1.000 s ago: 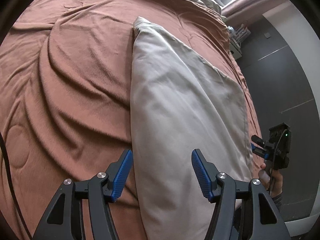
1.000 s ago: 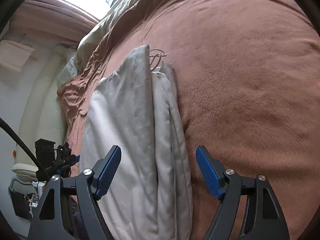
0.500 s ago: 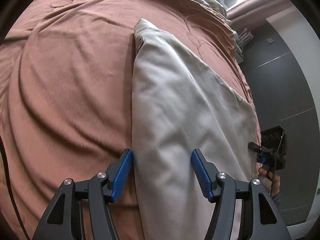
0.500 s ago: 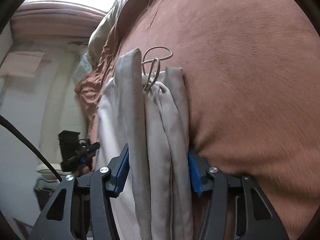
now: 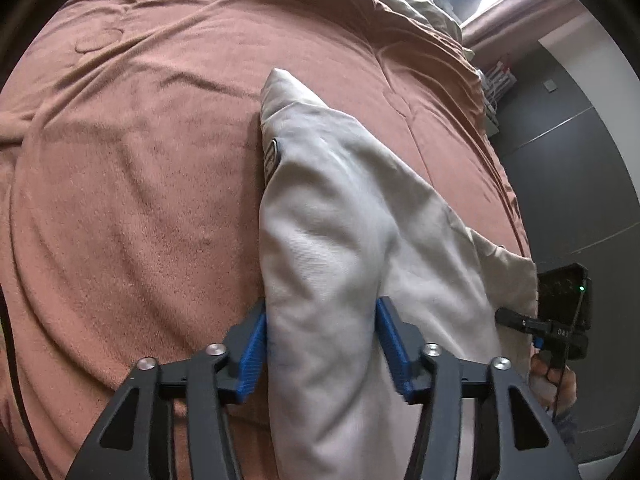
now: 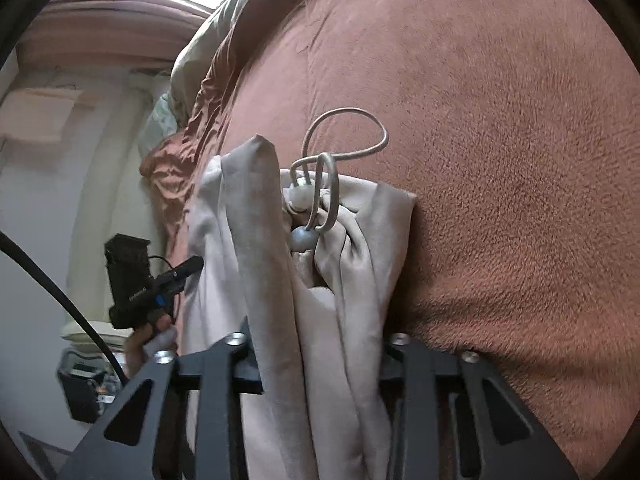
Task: Fold large clothes
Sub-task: 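Grasp the folded jacket edge with the left tool while the right tool grasps the drawstring end, then lift the folded jacket with both tools and carry it toward the black clothes stack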
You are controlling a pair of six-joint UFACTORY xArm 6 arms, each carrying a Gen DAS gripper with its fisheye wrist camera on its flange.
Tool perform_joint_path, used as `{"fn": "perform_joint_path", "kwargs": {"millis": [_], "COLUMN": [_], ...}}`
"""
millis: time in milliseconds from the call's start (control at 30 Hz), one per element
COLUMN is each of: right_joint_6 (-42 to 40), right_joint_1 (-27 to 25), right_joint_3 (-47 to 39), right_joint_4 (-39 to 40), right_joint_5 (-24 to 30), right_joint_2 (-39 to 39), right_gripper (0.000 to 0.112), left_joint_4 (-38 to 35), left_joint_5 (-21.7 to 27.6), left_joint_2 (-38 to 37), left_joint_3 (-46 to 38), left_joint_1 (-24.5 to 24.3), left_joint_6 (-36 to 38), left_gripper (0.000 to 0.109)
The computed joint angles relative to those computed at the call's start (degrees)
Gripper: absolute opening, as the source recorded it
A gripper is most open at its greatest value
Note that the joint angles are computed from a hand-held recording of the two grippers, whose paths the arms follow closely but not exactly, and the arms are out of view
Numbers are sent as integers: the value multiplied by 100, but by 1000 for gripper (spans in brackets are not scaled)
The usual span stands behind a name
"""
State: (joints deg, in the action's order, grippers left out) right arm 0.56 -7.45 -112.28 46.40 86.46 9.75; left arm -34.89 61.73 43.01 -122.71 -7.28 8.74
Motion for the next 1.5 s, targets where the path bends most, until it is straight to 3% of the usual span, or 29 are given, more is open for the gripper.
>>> {"fn": "perform_joint_path", "kwargs": {"millis": [167, 267, 633, 933, 1233, 1500], "right_joint_6": [-35, -12, 84, 202, 132, 893], "right_joint_1": [191, 320, 749, 1128, 960, 2235], "right_joint_3": [279, 495, 1497, 2200, 2580, 2786], "right_joint_4": [-255, -425, -711, -926, -728, -1598], "right_joint_5": [-257, -379, -864, -1078, -727, -1193], "right_joint_2": [-547, -935, -2689, -4096, -5229, -5779], "right_gripper": [13, 11, 11, 11, 10, 10], "left_joint_4": [165, 227, -338, -758, -1131, -1188], "left_joint_5": [-170, -304, -1241, -1681, -1769, -1662], "left_joint_2": [-274, -549, -2585, -4089, -5394, -6545], "left_joint_3": [247, 486, 2507, 3812, 4836, 5494], "left_joint_1": [-64, -94, -98, -88, 10, 282], "left_joint_6": [1, 64, 709, 1113, 1370, 1448], "left_gripper": [29, 22, 19, 19, 16, 15]}}
